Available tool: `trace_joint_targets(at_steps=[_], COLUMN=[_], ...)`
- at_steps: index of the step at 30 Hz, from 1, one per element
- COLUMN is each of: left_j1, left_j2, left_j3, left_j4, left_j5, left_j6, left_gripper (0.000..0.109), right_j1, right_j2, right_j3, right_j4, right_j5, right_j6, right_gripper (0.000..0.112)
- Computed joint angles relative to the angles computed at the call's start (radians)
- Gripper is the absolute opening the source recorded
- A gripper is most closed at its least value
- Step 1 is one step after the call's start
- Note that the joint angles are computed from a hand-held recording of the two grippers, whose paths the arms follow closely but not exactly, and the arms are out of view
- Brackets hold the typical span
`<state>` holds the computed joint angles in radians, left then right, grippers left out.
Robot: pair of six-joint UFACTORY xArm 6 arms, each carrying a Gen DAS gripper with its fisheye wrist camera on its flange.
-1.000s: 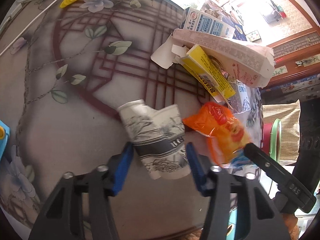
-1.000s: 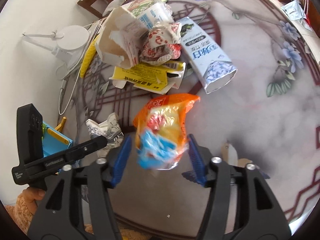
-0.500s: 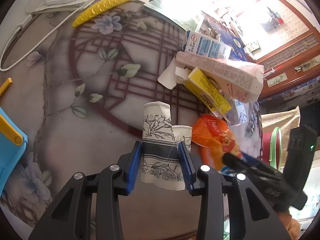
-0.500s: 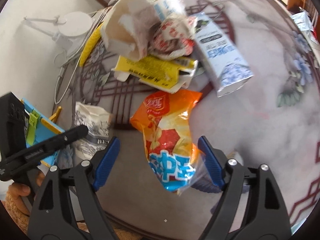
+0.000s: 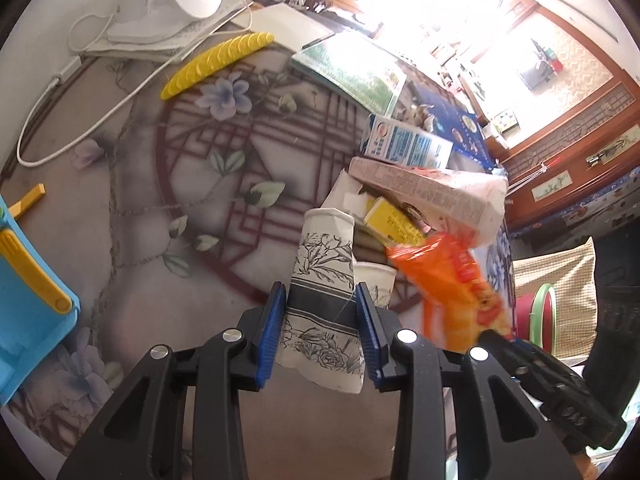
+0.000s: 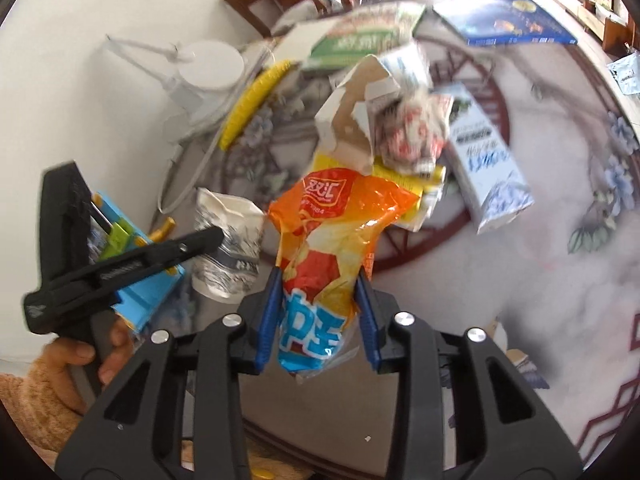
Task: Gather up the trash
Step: 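Lift the paper cup and snack bag and carry them toward the red bin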
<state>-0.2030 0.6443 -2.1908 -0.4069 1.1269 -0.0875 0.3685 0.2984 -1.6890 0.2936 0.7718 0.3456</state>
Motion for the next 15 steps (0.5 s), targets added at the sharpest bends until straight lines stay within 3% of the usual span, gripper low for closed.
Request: trace_joint_targets(at_steps=[8,15], left_j1=[-0.024,-0.049], left_j2=[-0.004,0.037], left_j3=[-0.022,-0.111], left_j4=[-0.026,-0.033], left_j5=[-0.053,-0.036], left_j6=[0.008,0.012], left_gripper=[0.033,0.033], right_j1=[-0.026,-0.067], right_j2=[-0.106,-0.19], right_j3=[0.082,0.188], right_j4=[-0.072,-0.101], right_j5=[-0.114,-0.192], right_j6=[0.084,0.168], right_gripper=[0.035,0.035])
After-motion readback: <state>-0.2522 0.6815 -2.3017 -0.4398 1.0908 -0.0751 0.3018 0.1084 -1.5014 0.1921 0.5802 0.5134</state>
